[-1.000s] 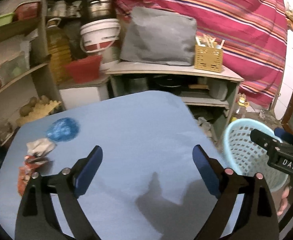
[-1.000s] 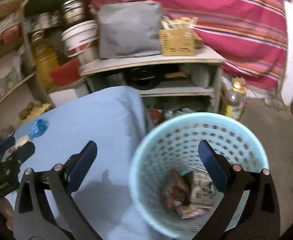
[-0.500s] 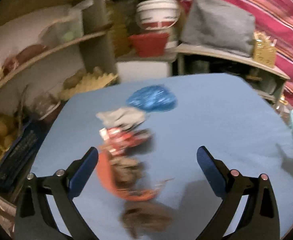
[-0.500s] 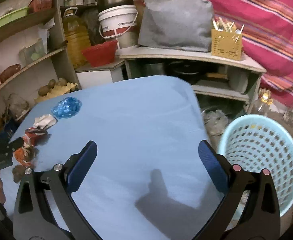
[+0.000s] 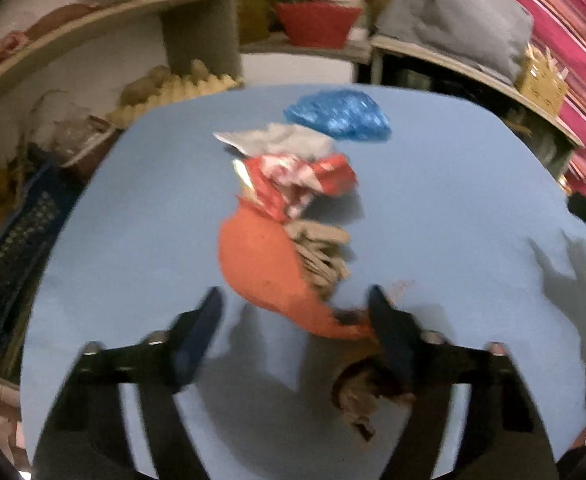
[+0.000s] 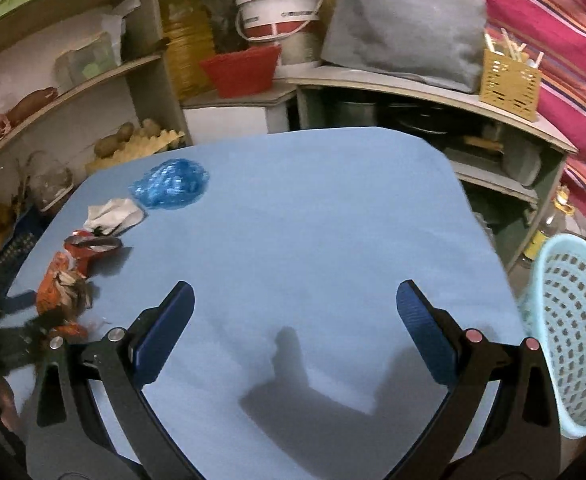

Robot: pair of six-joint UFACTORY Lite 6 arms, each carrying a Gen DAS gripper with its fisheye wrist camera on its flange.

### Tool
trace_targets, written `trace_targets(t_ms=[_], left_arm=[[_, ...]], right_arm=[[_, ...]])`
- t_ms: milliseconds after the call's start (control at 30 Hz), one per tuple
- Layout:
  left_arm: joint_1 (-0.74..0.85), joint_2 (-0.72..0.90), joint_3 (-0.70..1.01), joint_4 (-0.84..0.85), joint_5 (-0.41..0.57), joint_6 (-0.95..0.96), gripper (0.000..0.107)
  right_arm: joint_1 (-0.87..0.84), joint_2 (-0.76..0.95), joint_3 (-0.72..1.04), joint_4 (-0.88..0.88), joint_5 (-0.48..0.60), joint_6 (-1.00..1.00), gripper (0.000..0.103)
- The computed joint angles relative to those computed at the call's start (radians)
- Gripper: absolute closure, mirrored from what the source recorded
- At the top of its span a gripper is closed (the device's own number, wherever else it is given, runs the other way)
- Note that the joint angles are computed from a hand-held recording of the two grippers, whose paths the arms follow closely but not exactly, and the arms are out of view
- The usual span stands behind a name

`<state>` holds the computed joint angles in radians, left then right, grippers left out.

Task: Collect trash
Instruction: 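Move both tools back to the table and grasp the orange bag with the left tool, then grasp the crumpled brown paper with the right tool while the left tool holds the orange bag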

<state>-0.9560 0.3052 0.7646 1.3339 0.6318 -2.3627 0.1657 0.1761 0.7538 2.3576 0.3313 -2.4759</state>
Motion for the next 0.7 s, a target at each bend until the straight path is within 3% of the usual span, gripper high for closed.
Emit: trace_targets(t_ms=[167, 300, 567, 700], left_arm=[[0.023, -0.03, -0.032, 0.049, -0.053, -0.032, 0.066], [0.009, -0.067, -0.042, 0.011, -0.029, 0.021, 0.086], [0.021, -0.204, -0.123, -0.03, 0.026, 0.081, 0.088], [0.025, -0.314, -0.165, -0.075, 0.111, 0.148, 0.088]], right_arm=[[0.102, 0.007, 0.012, 0.15, -0.025, -0.115, 0.004], [0.159, 0.018, 0.021, 0.234, -0.036, -0.178, 0.004], [0.322, 0.039, 0.021, 0.55, -0.041, -0.456, 0.004], [0.418, 0.075, 0.046, 0.717, -0.04, -0.596, 0.004]])
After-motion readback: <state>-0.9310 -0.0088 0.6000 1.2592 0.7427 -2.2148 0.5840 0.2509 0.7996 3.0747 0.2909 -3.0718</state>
